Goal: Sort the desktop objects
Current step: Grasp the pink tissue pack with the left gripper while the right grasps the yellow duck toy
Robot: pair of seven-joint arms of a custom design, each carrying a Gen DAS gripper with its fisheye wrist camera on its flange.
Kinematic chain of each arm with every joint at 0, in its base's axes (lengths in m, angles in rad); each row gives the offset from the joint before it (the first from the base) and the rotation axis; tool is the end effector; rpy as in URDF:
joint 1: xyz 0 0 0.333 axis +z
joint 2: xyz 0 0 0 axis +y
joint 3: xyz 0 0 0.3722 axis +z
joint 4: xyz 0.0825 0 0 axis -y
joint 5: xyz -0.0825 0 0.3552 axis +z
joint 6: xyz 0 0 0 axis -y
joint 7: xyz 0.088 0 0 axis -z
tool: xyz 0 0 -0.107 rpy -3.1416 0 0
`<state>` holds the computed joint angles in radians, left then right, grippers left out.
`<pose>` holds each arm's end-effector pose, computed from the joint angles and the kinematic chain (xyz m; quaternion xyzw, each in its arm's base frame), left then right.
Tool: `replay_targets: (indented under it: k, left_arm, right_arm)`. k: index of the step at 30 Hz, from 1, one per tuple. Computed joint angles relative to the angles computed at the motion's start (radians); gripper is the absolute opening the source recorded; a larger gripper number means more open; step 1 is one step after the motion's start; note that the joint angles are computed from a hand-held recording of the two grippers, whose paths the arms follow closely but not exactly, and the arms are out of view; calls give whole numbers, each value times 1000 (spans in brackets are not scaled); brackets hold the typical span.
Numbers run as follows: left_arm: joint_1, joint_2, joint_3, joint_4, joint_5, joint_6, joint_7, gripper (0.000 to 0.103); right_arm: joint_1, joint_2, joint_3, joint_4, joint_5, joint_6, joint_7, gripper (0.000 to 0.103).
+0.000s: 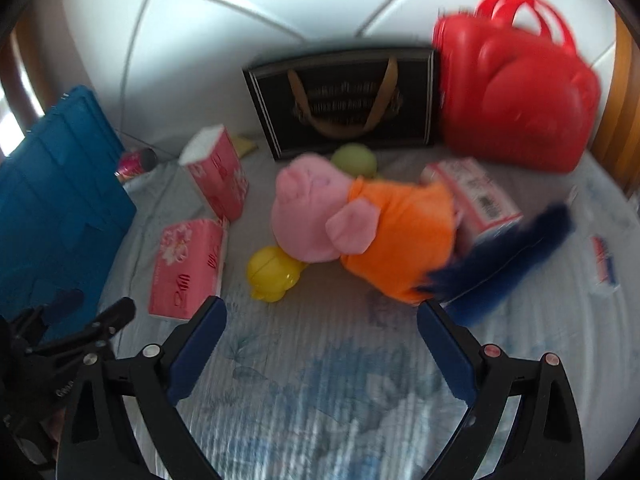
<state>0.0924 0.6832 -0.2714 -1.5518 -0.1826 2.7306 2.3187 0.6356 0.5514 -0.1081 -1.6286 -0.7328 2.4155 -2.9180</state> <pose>0.7530 -0.0766 0.3748 -0.4158 0.8646 -0.2347 0.1565 0.6121 0.3695 0.3908 -0.3841 0.8690 -0.2338 0.2066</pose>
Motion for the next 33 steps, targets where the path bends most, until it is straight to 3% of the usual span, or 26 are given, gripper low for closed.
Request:
replay_targets:
  k: [5, 8, 13, 15, 18, 20, 22, 26, 29, 33]
  left_arm:
    - [-66, 126, 43, 140, 55, -42, -52, 81]
    - [-46, 184, -3, 226, 39, -110, -27, 89]
    - [-39, 215, -36, 228, 22, -22, 29, 102]
    - [-31, 228, -56, 242, 13, -30, 51, 102]
    - [-29, 241, -72, 259, -2, -50, 73, 100]
    - [-22, 243, -81, 260, -15, -54, 94, 85]
    - [-18, 238, -73, 256, -26, -55, 95, 84]
    - [-18, 230, -46, 262, -36, -72, 68, 83]
    - [-27, 217, -14, 260, -26, -85, 30, 83]
    - [-58, 208, 28, 269, 5, -119, -41, 84]
  right_arm:
    - [-52, 120, 3, 106, 85, 54, -75, 98]
    - [-54, 184, -20, 180, 129, 57, -112, 97]
    - [-53, 245, -52, 250, 194, 55, -120, 103]
    - [-54, 264, -61, 268, 218, 51, -119, 103]
    - [-61, 288, -68, 291, 244, 47, -125, 103]
    - [-79, 294, -57, 284, 263, 78, -159, 102]
    - [-73, 285, -65, 260, 262, 93, -184, 99]
    - [-51, 233, -75, 174, 259, 93, -199, 80]
    - [-42, 193, -67, 113, 262, 64, -198, 80]
    - [-45, 172, -60, 67, 256, 95, -184, 80]
